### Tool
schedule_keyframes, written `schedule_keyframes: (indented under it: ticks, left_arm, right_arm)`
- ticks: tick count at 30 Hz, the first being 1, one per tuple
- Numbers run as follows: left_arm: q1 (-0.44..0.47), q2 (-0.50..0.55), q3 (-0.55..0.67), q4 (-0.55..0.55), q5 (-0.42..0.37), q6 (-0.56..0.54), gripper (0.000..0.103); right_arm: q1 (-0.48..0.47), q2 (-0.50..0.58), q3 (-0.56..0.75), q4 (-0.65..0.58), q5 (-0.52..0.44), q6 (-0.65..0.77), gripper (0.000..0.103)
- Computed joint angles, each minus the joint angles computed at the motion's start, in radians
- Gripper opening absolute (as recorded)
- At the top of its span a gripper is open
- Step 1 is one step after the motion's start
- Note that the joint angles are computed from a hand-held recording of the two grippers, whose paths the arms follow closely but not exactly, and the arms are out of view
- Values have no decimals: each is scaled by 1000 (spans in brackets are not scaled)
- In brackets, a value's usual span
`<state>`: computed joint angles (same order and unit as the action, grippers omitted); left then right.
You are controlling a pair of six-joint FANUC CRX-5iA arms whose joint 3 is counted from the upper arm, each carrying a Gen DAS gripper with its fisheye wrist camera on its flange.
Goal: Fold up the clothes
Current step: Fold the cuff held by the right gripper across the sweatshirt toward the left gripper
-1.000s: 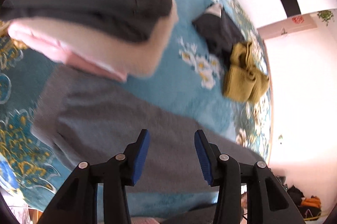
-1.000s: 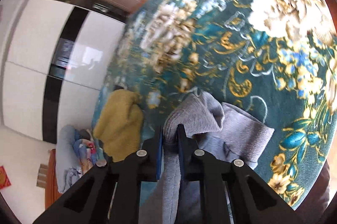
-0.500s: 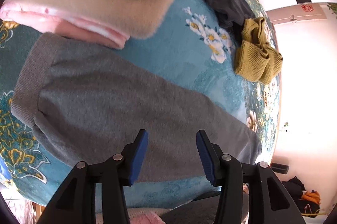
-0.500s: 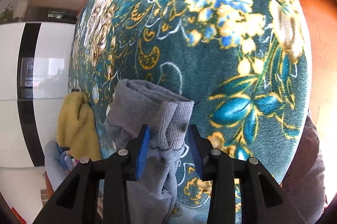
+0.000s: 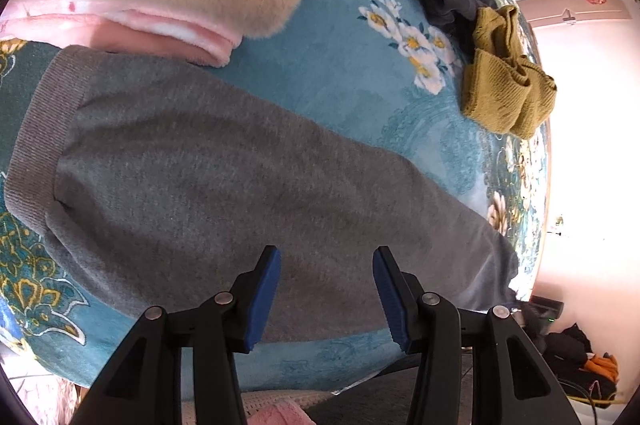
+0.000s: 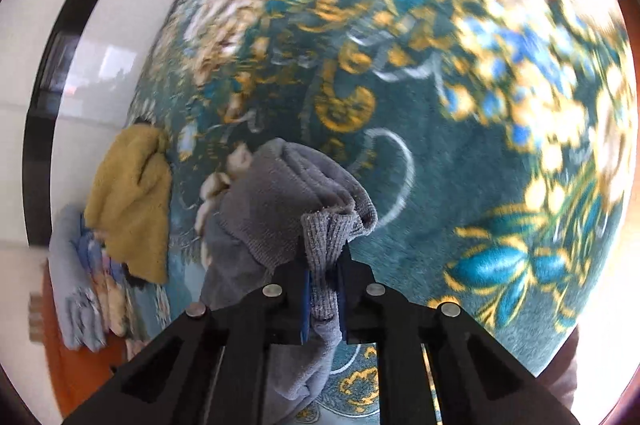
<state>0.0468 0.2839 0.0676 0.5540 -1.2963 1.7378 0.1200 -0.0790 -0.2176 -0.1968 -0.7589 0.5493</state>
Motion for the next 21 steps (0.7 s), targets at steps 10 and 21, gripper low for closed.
schedule_keyframes:
  ticks: [10,21]
  left_arm:
    - [-15,26,11,-28,-35,26,52]
    - [-59,98,54,-35,-96,-30,52]
  right_arm:
    - [-69,80,79,61,-111,33,9]
    - [54,51,194,204,-72,107,9]
